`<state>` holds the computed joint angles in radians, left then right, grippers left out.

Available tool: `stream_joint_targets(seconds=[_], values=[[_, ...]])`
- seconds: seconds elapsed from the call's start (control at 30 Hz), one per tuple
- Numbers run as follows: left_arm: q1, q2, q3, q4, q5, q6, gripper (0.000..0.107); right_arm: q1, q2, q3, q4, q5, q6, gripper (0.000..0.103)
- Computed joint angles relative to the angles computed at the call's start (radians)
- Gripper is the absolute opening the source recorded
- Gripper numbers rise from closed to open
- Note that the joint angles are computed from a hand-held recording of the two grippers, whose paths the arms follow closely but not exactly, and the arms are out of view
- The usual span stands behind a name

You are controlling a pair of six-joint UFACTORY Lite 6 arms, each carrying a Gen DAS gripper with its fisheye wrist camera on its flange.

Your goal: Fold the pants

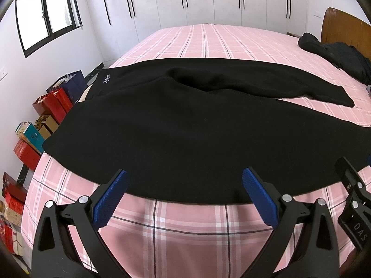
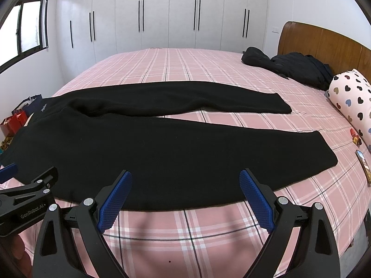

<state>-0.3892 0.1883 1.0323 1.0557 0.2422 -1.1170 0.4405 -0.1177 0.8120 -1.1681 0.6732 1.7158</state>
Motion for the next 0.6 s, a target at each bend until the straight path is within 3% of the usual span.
stream_joint_targets(seconds=[0.6], values=[[-0.002, 0.008, 0.000, 0.019, 0.004, -0.017, 0.097, -0.005, -0.005, 0.005, 0.012, -0.002, -0.018, 0.092]])
